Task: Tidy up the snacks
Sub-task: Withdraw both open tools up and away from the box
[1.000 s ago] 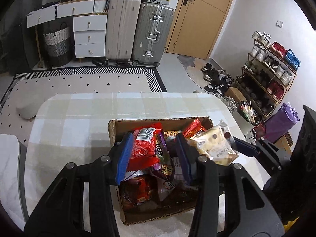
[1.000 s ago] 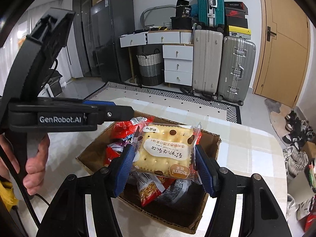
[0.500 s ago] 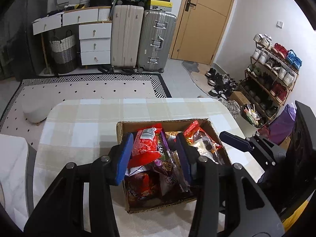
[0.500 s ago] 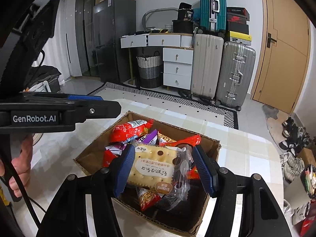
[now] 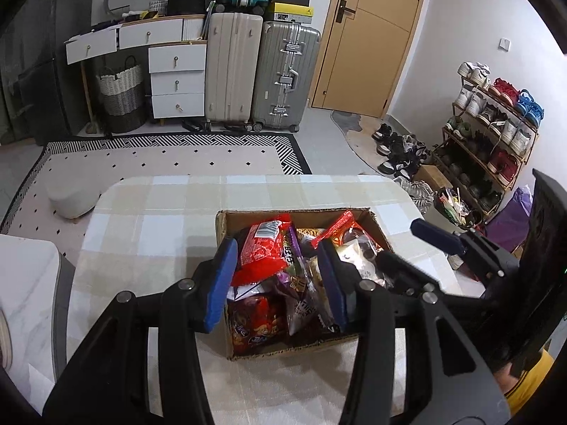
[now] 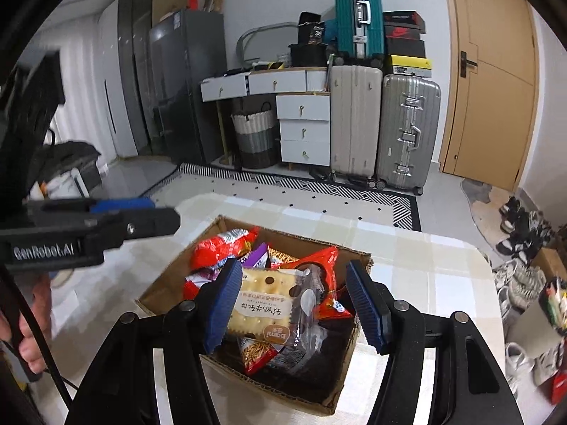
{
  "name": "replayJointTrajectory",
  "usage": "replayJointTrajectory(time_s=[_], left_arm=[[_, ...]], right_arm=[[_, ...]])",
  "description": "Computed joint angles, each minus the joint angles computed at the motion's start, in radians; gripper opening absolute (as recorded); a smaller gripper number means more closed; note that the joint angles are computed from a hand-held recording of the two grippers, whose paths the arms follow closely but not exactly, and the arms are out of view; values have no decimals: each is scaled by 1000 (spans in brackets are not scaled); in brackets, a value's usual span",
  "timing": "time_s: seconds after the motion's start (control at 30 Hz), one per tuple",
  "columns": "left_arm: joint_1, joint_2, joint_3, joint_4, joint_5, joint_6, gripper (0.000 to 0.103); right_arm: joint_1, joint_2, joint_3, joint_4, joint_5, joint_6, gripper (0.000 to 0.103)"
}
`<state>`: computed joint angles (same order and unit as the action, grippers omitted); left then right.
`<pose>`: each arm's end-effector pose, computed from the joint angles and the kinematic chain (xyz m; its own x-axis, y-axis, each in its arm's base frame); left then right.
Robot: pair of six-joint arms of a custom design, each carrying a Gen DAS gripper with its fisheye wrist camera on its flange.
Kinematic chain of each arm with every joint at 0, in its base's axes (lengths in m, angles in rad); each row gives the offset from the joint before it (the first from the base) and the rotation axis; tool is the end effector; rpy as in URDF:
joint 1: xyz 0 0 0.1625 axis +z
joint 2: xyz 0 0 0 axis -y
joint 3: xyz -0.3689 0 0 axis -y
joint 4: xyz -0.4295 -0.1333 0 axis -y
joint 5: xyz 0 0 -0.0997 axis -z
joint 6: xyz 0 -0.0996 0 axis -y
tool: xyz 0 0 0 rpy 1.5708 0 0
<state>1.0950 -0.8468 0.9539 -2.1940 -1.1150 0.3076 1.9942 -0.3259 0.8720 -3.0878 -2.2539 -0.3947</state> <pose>-0.2100 -0.7943 0.3644 -0.7349 0.4420 -0.5143 0.6515 0.6708 -0.3544 0.4079 -0.7338 0.0962 -0.7612 -0.0536 0.6463 -0.5683 0.5352 -0.6249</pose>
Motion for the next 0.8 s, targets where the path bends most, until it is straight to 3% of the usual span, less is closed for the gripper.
replayJointTrajectory(time_s=[0.4,0.5,0.57,0.67,0.8], left_arm=[[-55,-182,217,-99,17,0,53],[-78,-247,285,-131,24,10,61],[-95,-297,337,-164,30,23,68],[-128,-379,423,-203,45,29,79],[-174,-501,528,-216,49,3,80]], right_arm=[[79,-100,157,-139,8,-47,63],[105,-135,212,-170,5,-37,63],[125,-160,255,-207,0,-37,71],[154,-184,300,-268,-5,-57,75],[200,-226,373,-337,-27,-79,79]])
